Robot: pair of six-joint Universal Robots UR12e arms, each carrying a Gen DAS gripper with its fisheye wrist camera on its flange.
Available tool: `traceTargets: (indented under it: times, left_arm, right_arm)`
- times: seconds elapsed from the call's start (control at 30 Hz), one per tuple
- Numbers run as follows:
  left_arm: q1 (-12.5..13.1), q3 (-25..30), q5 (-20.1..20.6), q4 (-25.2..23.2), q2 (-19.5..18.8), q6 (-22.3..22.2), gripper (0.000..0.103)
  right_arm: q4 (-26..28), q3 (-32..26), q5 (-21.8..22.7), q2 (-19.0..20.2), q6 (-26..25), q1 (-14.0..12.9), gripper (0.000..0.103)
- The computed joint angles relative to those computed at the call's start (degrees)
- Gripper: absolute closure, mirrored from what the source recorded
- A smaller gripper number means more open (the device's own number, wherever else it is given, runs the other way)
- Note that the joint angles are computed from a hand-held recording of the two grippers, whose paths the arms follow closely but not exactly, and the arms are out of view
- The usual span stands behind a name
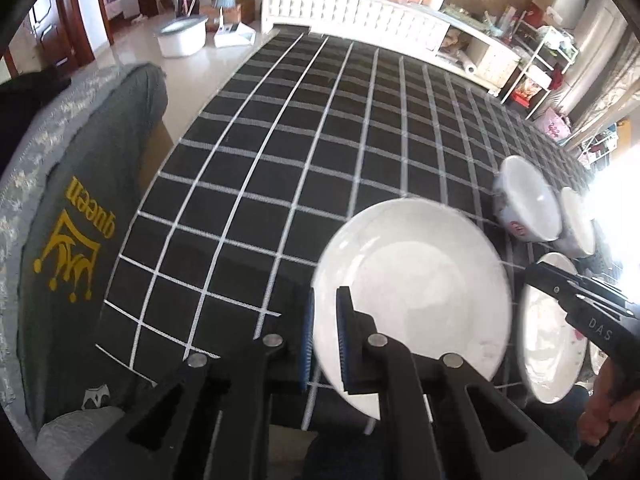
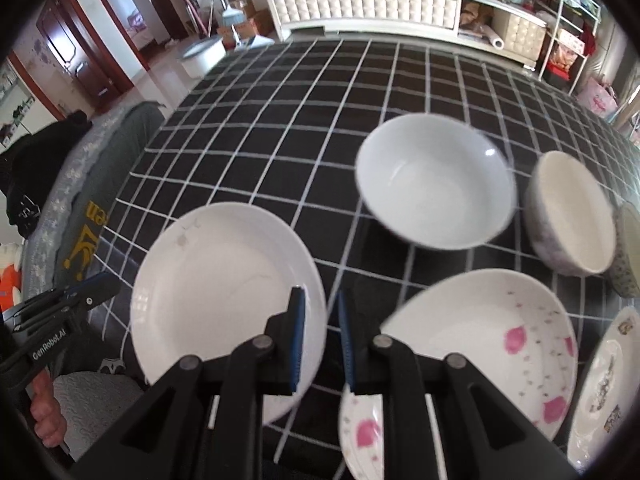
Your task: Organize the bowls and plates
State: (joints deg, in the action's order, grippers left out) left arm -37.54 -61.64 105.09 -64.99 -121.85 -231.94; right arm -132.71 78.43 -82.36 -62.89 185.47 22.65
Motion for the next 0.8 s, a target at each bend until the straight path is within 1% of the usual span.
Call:
traceTargets:
  times: [0.13,0.23,0.33,0.4,0.47,0.53,0.57,0.6,0.63,0.67,0.7,0.73,0.8]
  left_arm:
    - [-1.33,3.96,0.68,-0.10,-1.48,2.24,0.094]
    - [-2.28,7.54,0.14,-0.15,-3.25,5.09,0.094]
    - [-3.15,10.72,-0.93,0.16,-5.11,7.56,0.094]
    - [-3.56,13.04,-2.73,0.38,-6.58,8.43,0.094]
    - [-3.84,15.26,-4.37,-0.27,-7.96,9.00,0.093]
    - [-4.27,17.24,-4.75,-1.44,-9.17,9.68,0.086]
    - [-4.50,18.39,-4.74,-1.84,-9.88,10.12,0.079]
    - [-4.64,19.50,-4.70,-2.17,-10.62,10.33,0.073]
    - [-4.78,20.64,-4.73,-2.70,-11.34,10.57,0.070]
    - [-4.91,21.78,-4.84,-3.39,-12.06,10.76,0.067]
    - [-4.94,22.37,-5.04,-3.90,-12.48,11.00,0.067]
    - [-5.01,23.26,-5.27,-4.62,-13.07,11.31,0.067]
    - [-5.03,24.90,-5.61,-6.36,-14.26,12.15,0.067]
  right_arm:
    - [-3.04,3.45,0.84,-2.89,0.52,-1.33,0.082]
    - [-5.56,5.90,-0.35,-4.82,0.36,-2.23,0.082]
    - [-7.75,8.22,-0.08,-6.52,0.37,-3.28,0.082]
    - [-8.98,9.41,-1.30,-7.35,0.53,-3.70,0.082]
    - [-9.05,10.52,-2.65,-8.16,0.67,-4.36,0.082]
    - [-8.57,11.25,-3.59,-8.56,1.29,-4.89,0.081]
    - [-8.43,11.64,-3.89,-8.78,1.49,-5.15,0.080]
    - [-8.24,12.00,-4.54,-8.90,1.66,-5.37,0.075]
    - [-8.29,12.37,-5.33,-9.06,1.68,-5.45,0.069]
    - [-8.55,12.83,-5.85,-9.29,1.75,-5.51,0.065]
    - [-8.85,13.22,-6.41,-9.37,1.84,-5.66,0.059]
    - [-9.17,13.58,-6.69,-9.45,1.81,-5.86,0.056]
    - [-9.34,14.13,-6.80,-9.69,1.65,-6.27,0.055]
